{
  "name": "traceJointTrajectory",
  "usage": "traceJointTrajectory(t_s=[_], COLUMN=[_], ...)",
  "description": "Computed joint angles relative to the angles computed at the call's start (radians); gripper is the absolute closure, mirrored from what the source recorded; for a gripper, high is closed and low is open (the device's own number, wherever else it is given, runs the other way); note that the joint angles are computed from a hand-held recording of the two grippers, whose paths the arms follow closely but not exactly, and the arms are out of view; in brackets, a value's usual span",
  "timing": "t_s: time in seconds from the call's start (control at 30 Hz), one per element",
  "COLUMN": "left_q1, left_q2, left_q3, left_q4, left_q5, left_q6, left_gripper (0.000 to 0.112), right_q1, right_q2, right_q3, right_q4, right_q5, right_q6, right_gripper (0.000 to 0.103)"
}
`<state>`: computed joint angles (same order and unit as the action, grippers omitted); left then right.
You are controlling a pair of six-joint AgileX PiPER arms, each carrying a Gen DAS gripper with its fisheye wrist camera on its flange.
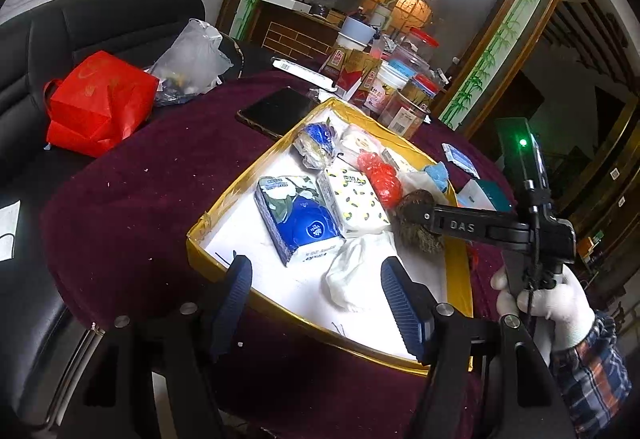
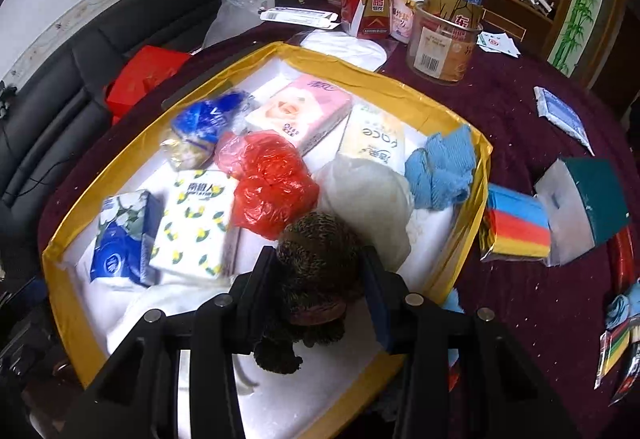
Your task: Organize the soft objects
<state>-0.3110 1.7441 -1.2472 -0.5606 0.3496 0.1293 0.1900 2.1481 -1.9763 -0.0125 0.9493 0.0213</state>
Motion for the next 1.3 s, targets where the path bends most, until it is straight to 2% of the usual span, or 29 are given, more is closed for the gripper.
traceJointTrajectory(t_s=[0.07,0.2,0.43,0.53,0.63,0.77,0.9,1.0,1.13,1.23,1.3], left_q1=[-0.002,-0.011,-0.043,-0.078,-0.132,-0.232,-0.324,-0.387,-0.451,-0.487,-0.506], left_q2=[-0.002,-0.029,-0.049,-0.053,-0.041,0.009,0.083,0.151,0.239,0.268,0.269], left_q3=[-0.003,0.012,0.009,-0.004,-0.041,-0.134,-0.251,-0.344,-0.459,-0.503,-0.511], left_q4=[0.001,0.02,0.021,0.006,0.01,0.075,0.12,0.169,0.219,0.236,0.259], left_q5=[0.006,-0.003,0.0,0.006,0.022,0.071,0.152,0.213,0.294,0.332,0.346], left_q6=[-0.001,-0.022,-0.034,-0.006,0.004,-0.034,-0.049,-0.09,-0.139,-0.147,-0.153], left_gripper=[0.042,0.037,0.032,0.027,0.02,0.02,0.02,0.02,0.02,0.02,0.02], right_q1=[-0.003,-0.065,-0.178,-0.272,-0.403,-0.636,-0.868,-1.0,-1.058,-1.013,-0.967], right_q2=[0.001,-0.077,-0.357,-0.484,-0.58,-0.61,-0.589,-0.547,-0.464,-0.404,-0.364], right_q3=[0.003,0.115,0.474,0.629,0.749,0.805,0.819,0.791,0.72,0.66,0.609], right_q4=[0.006,0.183,0.344,0.397,0.436,0.569,0.739,0.81,0.836,0.816,0.768], right_q5=[-0.006,-0.078,-0.278,-0.348,-0.399,-0.383,-0.333,-0.282,-0.207,-0.18,-0.2], right_q6=[-0.004,-0.078,-0.266,-0.359,-0.44,-0.593,-0.749,-0.805,-0.833,-0.792,-0.719], right_gripper=[0.059,0.048,0.042,0.037,0.036,0.036,0.036,0.036,0.036,0.036,0.036])
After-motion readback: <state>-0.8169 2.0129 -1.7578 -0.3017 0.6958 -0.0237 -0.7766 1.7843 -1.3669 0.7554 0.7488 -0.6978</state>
